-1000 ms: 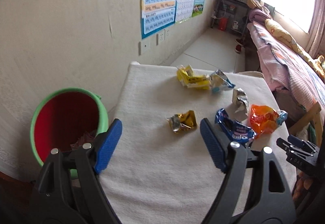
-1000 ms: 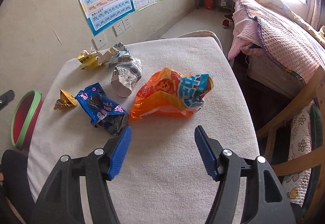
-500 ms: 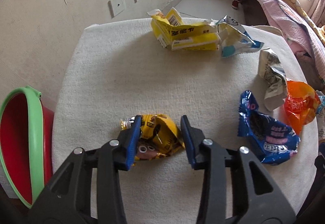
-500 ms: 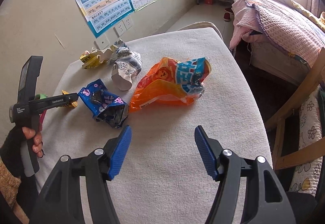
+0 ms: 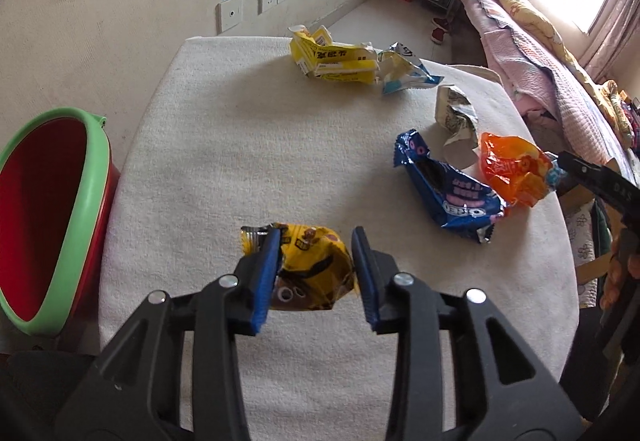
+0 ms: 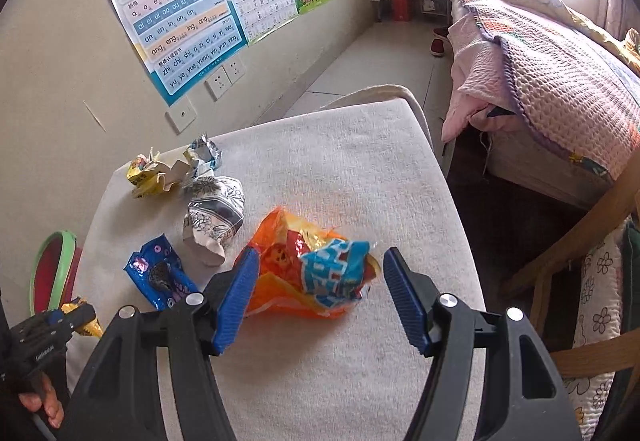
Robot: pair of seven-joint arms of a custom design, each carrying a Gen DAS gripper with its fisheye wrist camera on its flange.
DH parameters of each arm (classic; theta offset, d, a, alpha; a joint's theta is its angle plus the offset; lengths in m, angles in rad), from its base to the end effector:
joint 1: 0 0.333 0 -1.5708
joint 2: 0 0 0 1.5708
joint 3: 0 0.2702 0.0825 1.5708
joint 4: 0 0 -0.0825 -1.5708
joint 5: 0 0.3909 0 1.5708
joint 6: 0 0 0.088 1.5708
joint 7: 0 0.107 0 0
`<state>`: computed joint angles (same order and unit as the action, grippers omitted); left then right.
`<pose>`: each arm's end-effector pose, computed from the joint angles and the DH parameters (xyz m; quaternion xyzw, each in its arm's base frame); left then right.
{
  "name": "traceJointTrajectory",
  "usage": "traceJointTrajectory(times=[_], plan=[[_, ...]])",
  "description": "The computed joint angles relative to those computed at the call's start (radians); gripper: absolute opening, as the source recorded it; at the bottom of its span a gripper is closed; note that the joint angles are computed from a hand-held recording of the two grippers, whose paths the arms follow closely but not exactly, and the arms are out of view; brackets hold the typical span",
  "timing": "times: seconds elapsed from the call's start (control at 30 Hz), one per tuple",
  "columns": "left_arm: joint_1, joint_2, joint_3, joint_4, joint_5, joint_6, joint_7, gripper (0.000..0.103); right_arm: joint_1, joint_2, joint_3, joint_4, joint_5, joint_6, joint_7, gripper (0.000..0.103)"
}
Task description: Collect trash
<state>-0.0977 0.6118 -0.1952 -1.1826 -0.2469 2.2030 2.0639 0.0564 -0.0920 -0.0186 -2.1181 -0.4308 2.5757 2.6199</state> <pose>0.7211 -0.1861 0.4453 -0.4405 0.8586 -0.2560 0.0561 0.5743 0.0286 0.4652 -0.3965 0.8645 -0.2174 0.2195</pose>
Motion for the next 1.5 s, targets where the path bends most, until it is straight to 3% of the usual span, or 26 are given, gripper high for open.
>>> traceJointTrajectory(times=[0.2,0.3,0.37,0.43,0.57,0.67,0.77,0.93,1.1,1.3,1.37,1.5], plan=[[0.011,-0.064,0.011,-0.088,0.001,0.023,-0.019,0.066,-0.002,0.073,-0.021,0.054,0.134,-0.019,-0.129,0.059],[0.025,-0.076,0.013,-0.108,-0.013,0.01,-0.033,0.068,-0.003,0.059,-0.021,0.036,0.134,-0.005,-0.138,0.052],[0.02,-0.076,0.018,-0.114,0.0,0.016,-0.038,0.068,-0.003,0.044,-0.021,0.026,0.143,-0.005,-0.145,0.036],[0.016,-0.072,0.019,-0.111,0.009,0.018,-0.041,0.068,-0.001,0.019,-0.021,0.002,0.181,0.013,-0.161,0.036],[0.004,-0.07,0.012,-0.117,0.026,0.055,-0.004,0.068,0.004,-0.045,-0.01,-0.046,0.168,0.04,-0.173,0.039],[-0.016,-0.032,0.021,-0.069,0.06,0.013,-0.014,0.068,-0.002,-0.075,-0.002,-0.058,0.132,0.046,-0.175,0.06],[-0.023,-0.022,0.03,-0.065,0.079,-0.014,-0.041,0.068,0.001,-0.06,-0.009,-0.029,0.146,0.018,-0.237,0.068],[-0.012,-0.042,0.026,-0.1,0.072,0.008,-0.045,0.068,0.009,0.021,-0.025,0.042,0.251,-0.03,-0.366,0.068],[-0.004,-0.048,0.024,-0.101,0.061,-0.012,-0.056,0.068,0.014,0.078,-0.021,0.065,0.36,-0.024,-0.434,0.068],[0.02,-0.098,0.013,-0.155,0.014,-0.012,-0.042,0.068,0.016,0.062,-0.014,0.019,0.374,0.052,-0.392,0.046],[0.015,-0.092,0.016,-0.149,0.019,-0.02,-0.042,0.068,0.018,0.041,-0.011,-0.003,0.349,0.077,-0.354,0.03],[0.006,-0.068,0.023,-0.121,0.033,-0.049,-0.061,0.068,0.02,-0.013,0.003,-0.047,0.261,0.094,-0.242,0.03]])
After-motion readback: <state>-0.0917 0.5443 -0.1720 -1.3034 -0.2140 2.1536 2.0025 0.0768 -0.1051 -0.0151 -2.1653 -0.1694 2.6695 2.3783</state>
